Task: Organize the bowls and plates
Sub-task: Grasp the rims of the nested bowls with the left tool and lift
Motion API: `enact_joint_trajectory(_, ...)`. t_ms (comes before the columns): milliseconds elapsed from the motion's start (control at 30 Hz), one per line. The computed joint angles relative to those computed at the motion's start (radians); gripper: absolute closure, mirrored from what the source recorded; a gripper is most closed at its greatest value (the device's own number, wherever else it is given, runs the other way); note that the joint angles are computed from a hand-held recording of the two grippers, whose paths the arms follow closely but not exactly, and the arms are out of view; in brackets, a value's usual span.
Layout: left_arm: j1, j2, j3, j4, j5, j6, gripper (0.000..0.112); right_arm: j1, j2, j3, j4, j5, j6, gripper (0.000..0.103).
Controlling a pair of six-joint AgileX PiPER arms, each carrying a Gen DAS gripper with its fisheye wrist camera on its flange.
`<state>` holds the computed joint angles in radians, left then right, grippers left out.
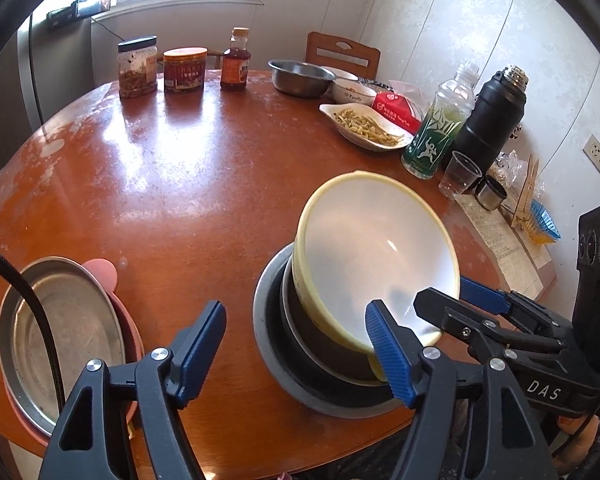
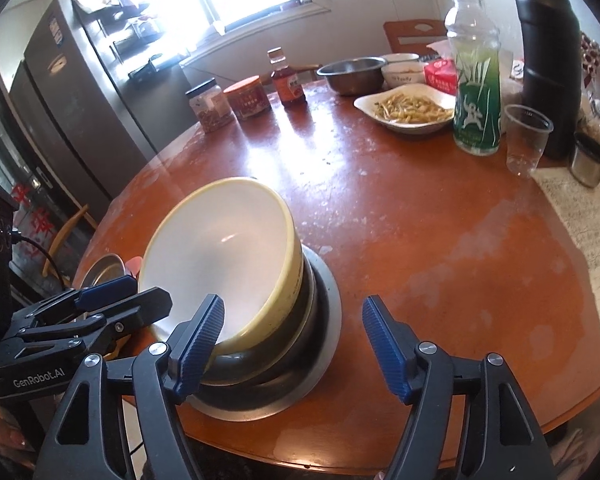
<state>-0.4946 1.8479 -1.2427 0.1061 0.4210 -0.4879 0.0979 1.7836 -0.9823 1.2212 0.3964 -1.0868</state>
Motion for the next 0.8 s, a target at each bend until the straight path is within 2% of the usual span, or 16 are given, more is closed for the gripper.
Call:
enact_joint_trajectory(100,0.004,0.031,-0.027,-0.02,0.031,0.009,0.04,0.004,0.022,-0.02,-0.065,0.004,0.067,0.029)
enact_joint_trajectory(233,0.009,0.078,-0.058,-0.051,0.062,0.03,0.04,-0.013,0.068,-0.054,-0.081,0.06,0.098,0.029)
enact_joint_trajectory(500,0.042,0.128,-0.085,-0.201,0.054,0.164,0.04,-0.035,0.131,-0.093,-0.05,0.126,0.069,0.03)
enact_joint_trajectory(667,0.05,0.154,-0.104,-0.297,0.057,0.252,0.047,-0.04,0.141,-0.096,-0.029,0.144,0.036,0.042)
enact_joint_trajectory(733,0.046,0.158,-0.112,-0.313,0.062,0.268,0.053,-0.036,0.136,-0.092,-0.03,0.137,0.029,0.045)
enact_joint_trajectory(800,0.039,0.164,-0.123,-0.291,0.068,0.246,0.053,-0.035,0.137,-0.094,-0.034,0.135,0.029,0.046)
